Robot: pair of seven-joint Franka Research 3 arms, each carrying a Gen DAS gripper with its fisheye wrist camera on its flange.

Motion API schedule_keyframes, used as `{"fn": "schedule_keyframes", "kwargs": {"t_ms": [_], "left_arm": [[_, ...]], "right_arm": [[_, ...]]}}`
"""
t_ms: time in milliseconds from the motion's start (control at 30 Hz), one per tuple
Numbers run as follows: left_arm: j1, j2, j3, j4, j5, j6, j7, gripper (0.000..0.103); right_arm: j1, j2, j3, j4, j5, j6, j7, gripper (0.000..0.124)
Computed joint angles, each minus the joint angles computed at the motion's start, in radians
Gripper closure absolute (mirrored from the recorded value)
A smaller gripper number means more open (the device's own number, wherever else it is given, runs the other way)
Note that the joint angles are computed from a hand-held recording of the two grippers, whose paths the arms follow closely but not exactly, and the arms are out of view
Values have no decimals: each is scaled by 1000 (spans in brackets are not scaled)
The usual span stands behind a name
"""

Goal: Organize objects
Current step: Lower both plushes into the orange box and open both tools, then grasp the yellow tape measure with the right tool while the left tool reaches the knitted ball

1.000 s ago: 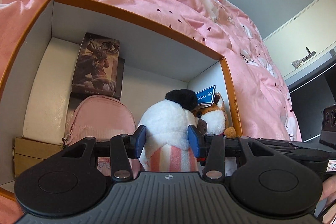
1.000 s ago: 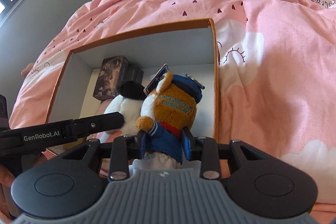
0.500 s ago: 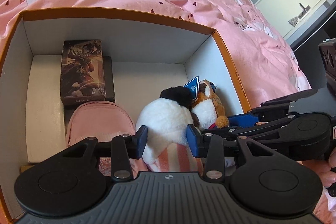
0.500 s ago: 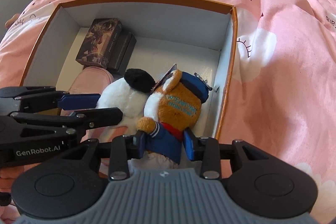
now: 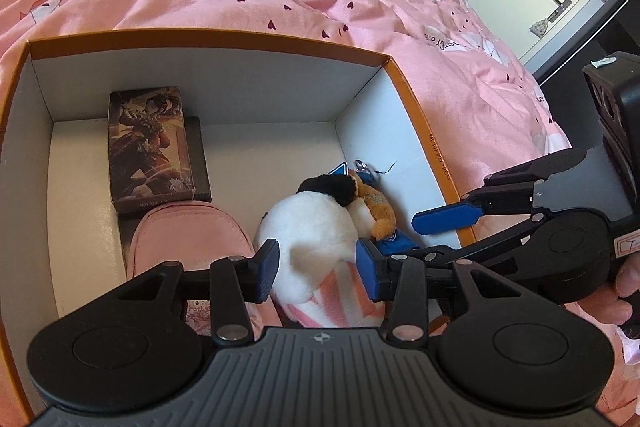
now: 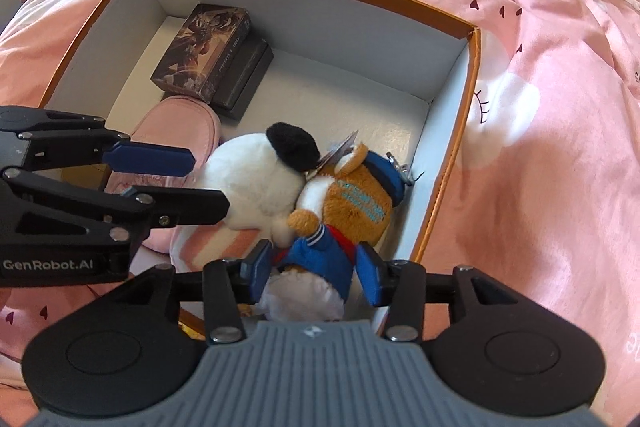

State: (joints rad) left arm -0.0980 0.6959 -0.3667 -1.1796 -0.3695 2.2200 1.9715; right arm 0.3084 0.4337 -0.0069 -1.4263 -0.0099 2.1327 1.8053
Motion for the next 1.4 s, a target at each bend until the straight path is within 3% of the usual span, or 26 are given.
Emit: {"fn": "schedule_keyframes", "kwargs": {"t_ms": [67, 267, 600, 933, 1033, 1100, 1267, 1400], "left_arm": [[-6, -3, 6, 6, 17, -10, 3, 56], [-32, 14, 14, 49, 63, -92, 30, 66], [-60, 8, 33, 21, 126, -73, 30, 69], [-67, -1, 36, -14, 149, -46, 21, 67], [-53, -28, 26, -61, 133, -1, 31, 66], [-27, -73, 10, -128, 101, 57, 63, 67], [41, -201, -25, -292, -18, 172, 155, 67], [63, -314, -25, -441, -109, 257, 209, 67]], "right_arm": [[-1, -11, 0, -14, -2, 12, -7, 75], [-6, -25, 9, -27, -1, -4, -65, 99], [7, 7, 12, -16, -10, -38, -137, 114], [10, -3, 5, -32, -11, -25, -124, 113], [14, -15, 3, -47, -17, -10, -109, 113], [21, -39, -1, -77, -33, 16, -87, 113], [50, -204, -4, -302, -131, 244, 16, 112], [44, -315, 20, -458, -152, 397, 119, 104]]}}
